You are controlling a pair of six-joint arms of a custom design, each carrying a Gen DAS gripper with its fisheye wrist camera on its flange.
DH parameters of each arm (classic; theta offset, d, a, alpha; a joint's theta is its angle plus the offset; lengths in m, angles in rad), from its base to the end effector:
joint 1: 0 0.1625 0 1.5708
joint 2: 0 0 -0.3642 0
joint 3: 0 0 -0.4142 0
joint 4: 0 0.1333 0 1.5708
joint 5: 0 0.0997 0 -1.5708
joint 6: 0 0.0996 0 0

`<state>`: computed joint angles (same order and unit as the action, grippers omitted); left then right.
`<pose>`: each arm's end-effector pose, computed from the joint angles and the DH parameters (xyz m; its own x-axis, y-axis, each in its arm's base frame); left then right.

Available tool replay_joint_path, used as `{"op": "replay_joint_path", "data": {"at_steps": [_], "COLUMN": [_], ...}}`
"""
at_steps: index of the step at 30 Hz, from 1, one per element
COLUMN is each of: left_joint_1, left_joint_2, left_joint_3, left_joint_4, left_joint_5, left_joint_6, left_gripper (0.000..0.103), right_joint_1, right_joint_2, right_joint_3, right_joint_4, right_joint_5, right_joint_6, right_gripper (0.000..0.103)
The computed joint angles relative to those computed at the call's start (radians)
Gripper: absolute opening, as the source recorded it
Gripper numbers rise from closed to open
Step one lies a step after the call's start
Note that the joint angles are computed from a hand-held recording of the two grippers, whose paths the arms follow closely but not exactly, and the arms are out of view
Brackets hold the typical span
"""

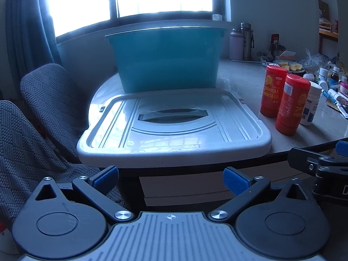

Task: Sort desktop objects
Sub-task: 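Move both tools toward the red canister and white pill bottle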

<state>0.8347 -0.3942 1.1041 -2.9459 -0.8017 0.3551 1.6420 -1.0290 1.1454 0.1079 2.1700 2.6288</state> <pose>-0.3689 -0.7089 0.0376 -0.5858 0.3568 -0.7277 0.7806 0.4896 -0.3885 0.1237 -0.6501 0.3109 -0.7441 0.3179 0.5876 -0.4371 0.4336 -0.7880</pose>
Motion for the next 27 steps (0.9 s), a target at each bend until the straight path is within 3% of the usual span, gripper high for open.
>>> {"op": "replay_joint_path", "data": {"at_steps": [5,27], "left_joint_1": [-0.008,-0.04], "left_joint_2": [0.005,0.033], "left_joint_3": [0.009,-0.012], "left_joint_4": [-0.051,-0.017], "left_joint_5": [0.009,-0.04], "left_joint_6": [0.039,0.01], "left_gripper": [0.103,0.103], "right_joint_1": [-0.002,-0.048], "right_joint_2": [-0.005,-0.127], "right_joint_3": [0.005,0.139], "right_joint_4": [-0.005,-0.09], "right_joint_5": [-0.006,-0.042], "right_joint_6": [-0.005,-0.012], "right_gripper": [0.103,0.103]}}
